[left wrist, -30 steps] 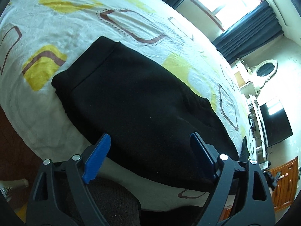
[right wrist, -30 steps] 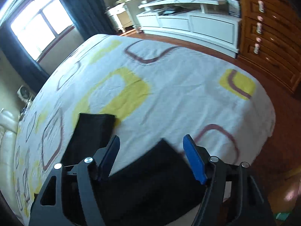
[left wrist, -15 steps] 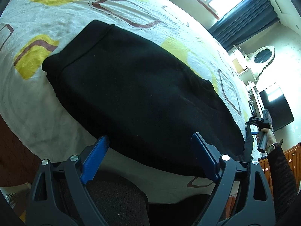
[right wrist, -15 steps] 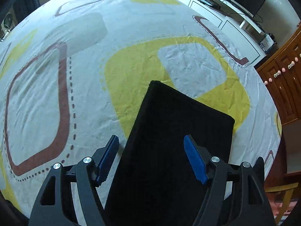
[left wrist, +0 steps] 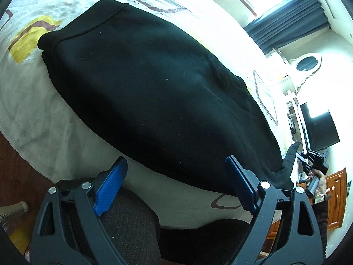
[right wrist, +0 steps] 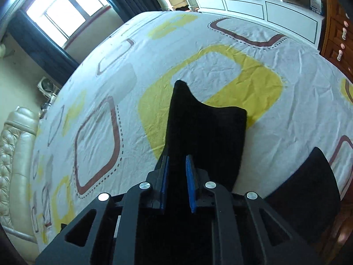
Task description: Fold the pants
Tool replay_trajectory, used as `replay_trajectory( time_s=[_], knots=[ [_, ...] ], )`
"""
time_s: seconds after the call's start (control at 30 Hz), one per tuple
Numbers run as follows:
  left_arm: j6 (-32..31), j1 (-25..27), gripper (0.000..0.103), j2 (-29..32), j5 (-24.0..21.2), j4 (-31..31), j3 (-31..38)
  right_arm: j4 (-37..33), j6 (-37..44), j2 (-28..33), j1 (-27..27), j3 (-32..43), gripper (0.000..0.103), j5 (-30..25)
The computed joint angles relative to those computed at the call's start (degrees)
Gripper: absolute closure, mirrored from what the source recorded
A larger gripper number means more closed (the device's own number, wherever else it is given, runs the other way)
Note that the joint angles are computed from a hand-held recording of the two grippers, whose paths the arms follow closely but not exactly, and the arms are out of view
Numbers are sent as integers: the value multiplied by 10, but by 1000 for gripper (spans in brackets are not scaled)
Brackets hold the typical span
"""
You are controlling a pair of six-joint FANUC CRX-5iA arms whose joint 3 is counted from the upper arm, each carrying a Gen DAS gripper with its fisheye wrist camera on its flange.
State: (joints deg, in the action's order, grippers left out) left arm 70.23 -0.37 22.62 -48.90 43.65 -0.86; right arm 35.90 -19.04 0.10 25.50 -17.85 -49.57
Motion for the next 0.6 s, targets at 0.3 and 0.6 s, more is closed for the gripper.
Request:
replay_trajectory(
  time_s=[0.3, 0.6],
  knots=[
    [-31, -18, 13, -7, 13, 15, 0, 156, -280, -169, 83, -218, 84, 17],
    [-20, -30, 13, 5, 12, 12, 23, -61, 44, 62, -7, 76, 40, 35]
  ],
)
